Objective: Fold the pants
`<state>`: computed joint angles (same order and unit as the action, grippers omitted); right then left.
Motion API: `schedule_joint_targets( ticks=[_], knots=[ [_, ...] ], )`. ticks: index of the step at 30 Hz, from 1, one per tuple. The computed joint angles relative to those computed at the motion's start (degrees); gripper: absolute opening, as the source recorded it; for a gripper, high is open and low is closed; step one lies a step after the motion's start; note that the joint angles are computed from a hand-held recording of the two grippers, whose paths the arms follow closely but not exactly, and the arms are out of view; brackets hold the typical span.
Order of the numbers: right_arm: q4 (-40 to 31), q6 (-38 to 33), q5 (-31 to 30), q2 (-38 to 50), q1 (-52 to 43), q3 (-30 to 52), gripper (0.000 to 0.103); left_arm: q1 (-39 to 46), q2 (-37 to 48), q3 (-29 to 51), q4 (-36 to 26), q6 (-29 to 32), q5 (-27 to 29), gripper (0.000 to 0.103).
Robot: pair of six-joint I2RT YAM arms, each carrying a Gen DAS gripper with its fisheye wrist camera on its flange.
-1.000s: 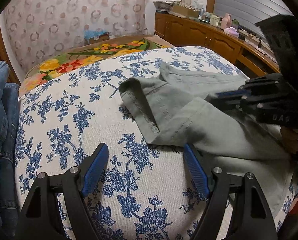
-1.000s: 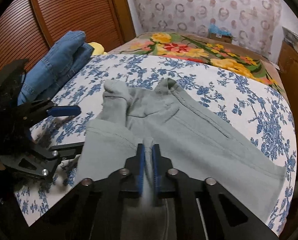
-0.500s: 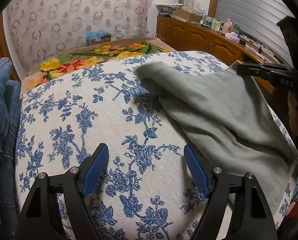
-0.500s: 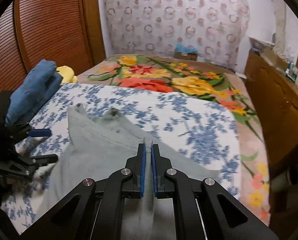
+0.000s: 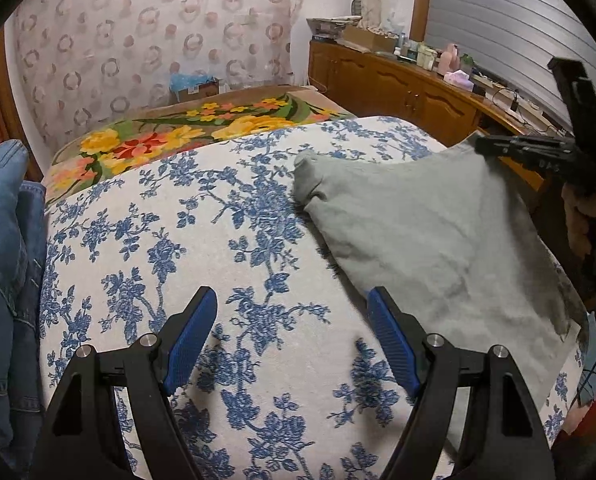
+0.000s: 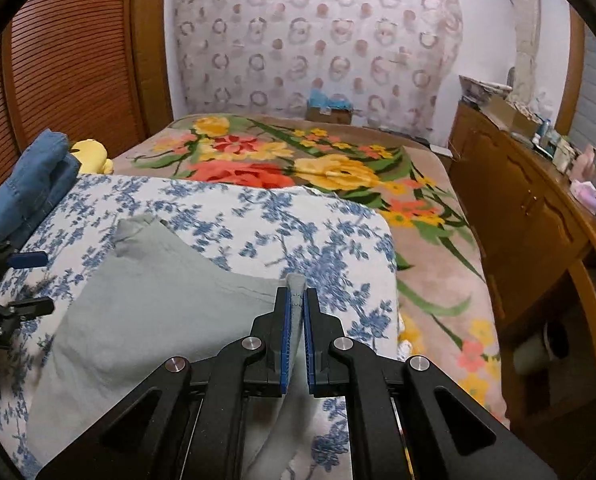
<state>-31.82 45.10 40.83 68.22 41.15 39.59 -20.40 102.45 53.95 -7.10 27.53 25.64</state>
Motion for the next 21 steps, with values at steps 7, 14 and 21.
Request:
schedule_joint_targets(
  ticks=[7, 14, 21],
  knots=[
    [1.6, -0.7, -3.3, -0.4, -2.4, -1.0, 0.006, -1.8, -1.6, -1.3, 0.0, -0.3, -1.1, 0.078],
    [-2.2, 3.6, -2.3, -3.6, 1.1, -1.8, 0.019, -3.1, -3.5, -3.5, 0.3, -0.4, -1.7, 0.078],
    [-11.4, 16.1, 1.9, -3.5, 10.7, -0.1, 0.029, -4.4, -6.6, -6.2, 0.6, -0.5, -1.8, 0.078]
  ],
)
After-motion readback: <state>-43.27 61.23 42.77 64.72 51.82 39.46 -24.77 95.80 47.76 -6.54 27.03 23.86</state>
